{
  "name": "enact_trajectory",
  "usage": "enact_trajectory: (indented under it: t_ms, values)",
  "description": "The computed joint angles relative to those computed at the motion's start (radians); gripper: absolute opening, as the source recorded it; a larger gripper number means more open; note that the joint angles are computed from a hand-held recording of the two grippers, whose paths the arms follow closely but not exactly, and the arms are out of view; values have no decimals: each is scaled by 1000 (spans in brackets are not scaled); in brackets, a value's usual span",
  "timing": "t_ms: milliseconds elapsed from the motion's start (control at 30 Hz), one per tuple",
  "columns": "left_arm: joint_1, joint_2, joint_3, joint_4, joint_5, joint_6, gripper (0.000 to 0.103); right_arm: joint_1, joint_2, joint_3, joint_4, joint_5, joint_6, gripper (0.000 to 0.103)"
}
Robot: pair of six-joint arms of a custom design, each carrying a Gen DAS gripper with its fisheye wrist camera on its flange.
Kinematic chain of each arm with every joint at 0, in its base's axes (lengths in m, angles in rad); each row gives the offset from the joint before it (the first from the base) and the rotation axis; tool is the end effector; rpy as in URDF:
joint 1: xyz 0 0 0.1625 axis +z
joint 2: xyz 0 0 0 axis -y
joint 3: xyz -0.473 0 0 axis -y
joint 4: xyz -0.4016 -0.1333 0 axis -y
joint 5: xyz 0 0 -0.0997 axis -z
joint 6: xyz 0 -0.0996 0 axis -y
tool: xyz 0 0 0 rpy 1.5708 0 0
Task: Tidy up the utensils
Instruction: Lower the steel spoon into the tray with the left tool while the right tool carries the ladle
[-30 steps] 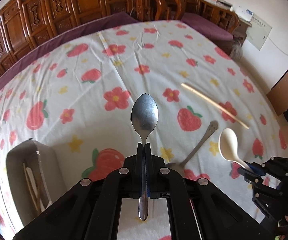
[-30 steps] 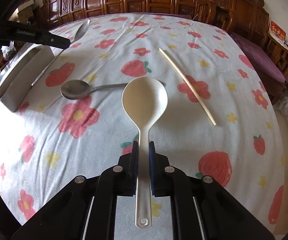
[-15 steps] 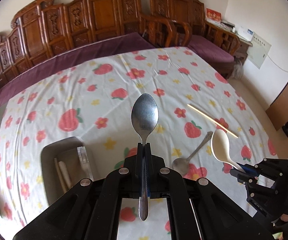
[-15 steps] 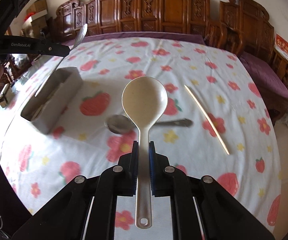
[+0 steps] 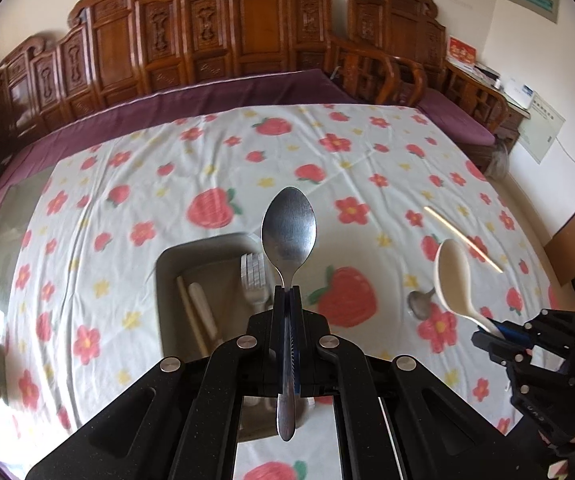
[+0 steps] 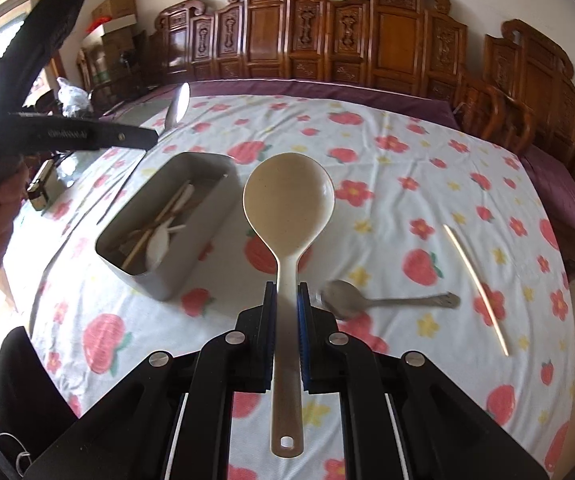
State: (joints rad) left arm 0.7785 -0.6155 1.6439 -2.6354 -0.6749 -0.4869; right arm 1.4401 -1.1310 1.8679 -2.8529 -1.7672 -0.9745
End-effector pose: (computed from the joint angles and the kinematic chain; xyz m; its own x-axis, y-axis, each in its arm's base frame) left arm -0.3469 -0.6386 0.0331 -0.7385 0.0473 -0.6726 0.4141 0.8191 -0.3971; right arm 0.0302 -0.6441 0.2888 -0.6309 -0.5733 0.5228 -0.7311 0.6648 -0.1532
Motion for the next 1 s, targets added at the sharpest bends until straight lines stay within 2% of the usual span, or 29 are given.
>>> enact_trajectory:
  t_ms: [467,1000]
  values:
    - [73,-21,70,-12,-25,-68,2,63,40,2,5,-14,18,11]
    - [110,-22,92,-30,-63,-72,2,101,98,-16,5,-32,31,11]
